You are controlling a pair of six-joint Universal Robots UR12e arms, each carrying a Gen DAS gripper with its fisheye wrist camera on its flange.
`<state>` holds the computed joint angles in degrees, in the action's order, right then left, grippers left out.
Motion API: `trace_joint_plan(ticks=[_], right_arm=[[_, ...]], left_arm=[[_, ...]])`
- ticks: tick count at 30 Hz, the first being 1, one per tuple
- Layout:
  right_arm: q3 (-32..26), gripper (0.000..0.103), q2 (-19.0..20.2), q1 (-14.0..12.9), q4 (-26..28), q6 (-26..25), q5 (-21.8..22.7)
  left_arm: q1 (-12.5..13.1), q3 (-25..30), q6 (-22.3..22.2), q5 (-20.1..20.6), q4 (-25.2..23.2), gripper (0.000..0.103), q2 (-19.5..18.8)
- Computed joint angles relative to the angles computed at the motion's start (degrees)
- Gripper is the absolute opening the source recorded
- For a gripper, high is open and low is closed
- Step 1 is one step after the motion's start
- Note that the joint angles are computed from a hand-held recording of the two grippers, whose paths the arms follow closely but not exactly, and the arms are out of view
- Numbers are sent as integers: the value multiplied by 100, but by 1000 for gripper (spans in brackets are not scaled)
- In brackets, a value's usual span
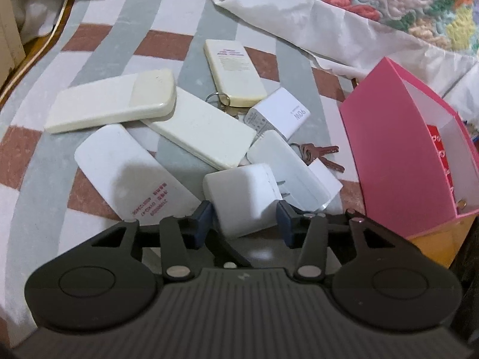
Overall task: Organize rigid objects
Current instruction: 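Reach the left gripper to the white charger and close on it, then carry the white charger with the left gripper into the pink box and release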
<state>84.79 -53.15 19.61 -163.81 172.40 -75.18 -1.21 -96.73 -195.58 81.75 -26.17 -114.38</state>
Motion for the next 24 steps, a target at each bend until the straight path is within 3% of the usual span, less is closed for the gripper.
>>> trace_joint_plan(ticks=[4,8,12,16,21,24], right_arm=[[55,63,-93,28,133,-316,-131],[179,61,-207,107,-136,-478,-470],[283,60,-326,99,-285,-429,-357],[392,60,-481,90,-376,-471,-402],[525,60,-750,-69,-357,-48,-113],[594,60,-924,-164,-254,104,-19]], left_arm=[[-20,-27,369,-31,-139,44,71],[-24,-106,469,-141,20,42,186],[-190,-48,525,351,-91,42,295],[-177,-18,646,159,-163,42,400],[-182,-6,949,-230,-51,42,567],[-234,129,1134,-473,-246,42,632]])
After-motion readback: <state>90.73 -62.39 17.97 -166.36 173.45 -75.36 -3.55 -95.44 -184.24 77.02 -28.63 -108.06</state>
